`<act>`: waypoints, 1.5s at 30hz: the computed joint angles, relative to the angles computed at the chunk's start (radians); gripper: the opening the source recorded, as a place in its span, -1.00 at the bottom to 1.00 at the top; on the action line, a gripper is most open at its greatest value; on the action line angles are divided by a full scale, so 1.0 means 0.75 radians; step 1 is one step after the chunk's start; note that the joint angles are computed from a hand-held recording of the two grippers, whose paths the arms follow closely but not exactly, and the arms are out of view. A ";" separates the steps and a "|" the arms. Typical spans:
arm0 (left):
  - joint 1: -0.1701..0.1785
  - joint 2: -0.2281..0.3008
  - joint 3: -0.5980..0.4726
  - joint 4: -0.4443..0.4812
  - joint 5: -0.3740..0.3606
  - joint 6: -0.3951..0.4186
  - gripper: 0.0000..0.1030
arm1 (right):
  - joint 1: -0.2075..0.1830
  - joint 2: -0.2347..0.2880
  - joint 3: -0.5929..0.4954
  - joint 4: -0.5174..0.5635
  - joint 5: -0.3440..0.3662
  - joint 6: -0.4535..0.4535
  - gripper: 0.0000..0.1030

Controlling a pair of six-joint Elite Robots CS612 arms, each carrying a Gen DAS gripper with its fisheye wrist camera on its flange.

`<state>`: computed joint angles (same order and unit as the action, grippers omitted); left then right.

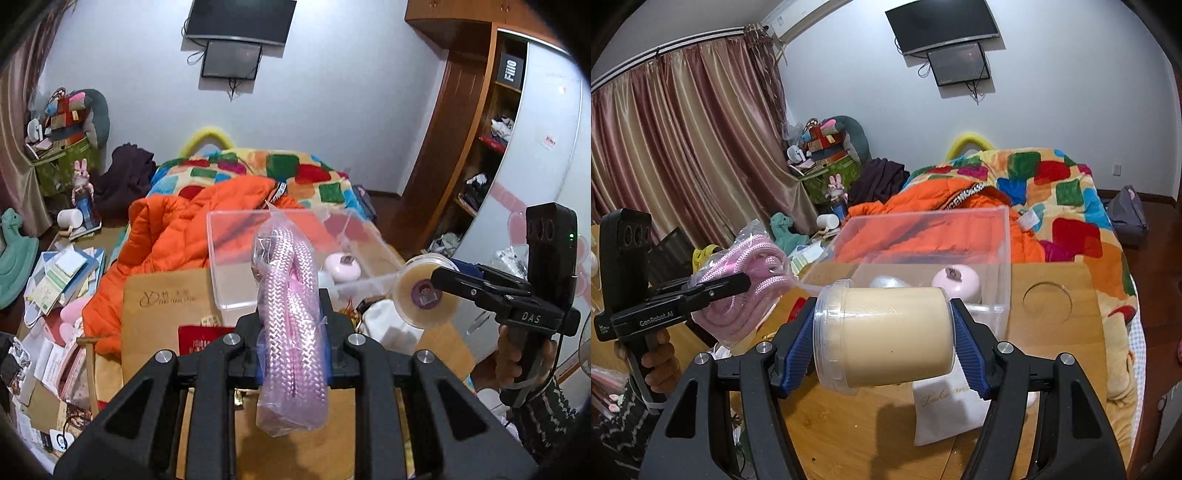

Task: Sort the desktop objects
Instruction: 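Lift the rope bag and tape roll into the clear box and release both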

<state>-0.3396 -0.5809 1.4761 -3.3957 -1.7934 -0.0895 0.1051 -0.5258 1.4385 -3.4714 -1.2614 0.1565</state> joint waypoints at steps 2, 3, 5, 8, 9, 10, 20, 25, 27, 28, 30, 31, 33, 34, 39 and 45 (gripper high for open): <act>0.001 0.003 -0.008 -0.010 -0.001 -0.004 -0.58 | 0.000 -0.002 -0.004 -0.014 -0.006 -0.001 0.26; 0.000 0.005 -0.014 -0.012 0.000 -0.005 -0.58 | 0.000 -0.003 -0.009 -0.019 -0.015 -0.004 0.26; -0.003 0.010 -0.028 -0.009 0.010 0.002 -0.58 | 0.000 -0.004 -0.017 -0.025 -0.022 -0.006 0.26; -0.008 0.013 -0.047 -0.002 0.038 0.014 -0.58 | -0.003 0.003 -0.047 -0.002 -0.020 -0.010 0.26; -0.010 0.017 -0.058 0.002 0.051 0.019 -0.58 | -0.003 0.004 -0.055 0.004 -0.026 -0.009 0.26; -0.012 0.020 -0.065 0.003 0.063 0.022 -0.58 | -0.003 0.007 -0.065 0.011 -0.032 -0.010 0.26; -0.011 0.085 -0.206 0.087 0.118 0.019 -0.58 | -0.009 0.085 -0.237 0.120 -0.041 0.022 0.26; -0.006 0.134 -0.299 0.172 0.113 0.009 -0.58 | -0.010 0.141 -0.344 0.214 -0.026 0.033 0.26; -0.006 0.155 -0.336 0.206 0.115 0.011 -0.58 | -0.010 0.170 -0.399 0.261 -0.011 0.045 0.26; -0.006 0.163 -0.350 0.221 0.115 0.012 -0.58 | -0.010 0.180 -0.416 0.277 -0.006 0.048 0.26; -0.007 0.180 -0.381 0.252 0.113 0.018 -0.58 | -0.007 0.206 -0.464 0.318 -0.003 0.049 0.26; -0.007 0.188 -0.395 0.267 0.115 0.024 -0.58 | -0.006 0.215 -0.483 0.335 -0.004 0.046 0.26; -0.010 0.204 -0.422 0.293 0.130 0.032 -0.58 | 0.001 0.235 -0.519 0.367 -0.010 0.035 0.26; -0.010 0.210 -0.431 0.303 0.132 0.035 -0.58 | 0.002 0.244 -0.533 0.379 -0.008 0.033 0.26; -0.012 0.239 -0.477 0.351 0.127 0.047 -0.58 | 0.012 0.284 -0.603 0.441 -0.035 0.011 0.26; -0.015 0.269 -0.527 0.443 0.145 0.056 -0.59 | 0.026 0.305 -0.638 0.509 -0.074 -0.048 0.26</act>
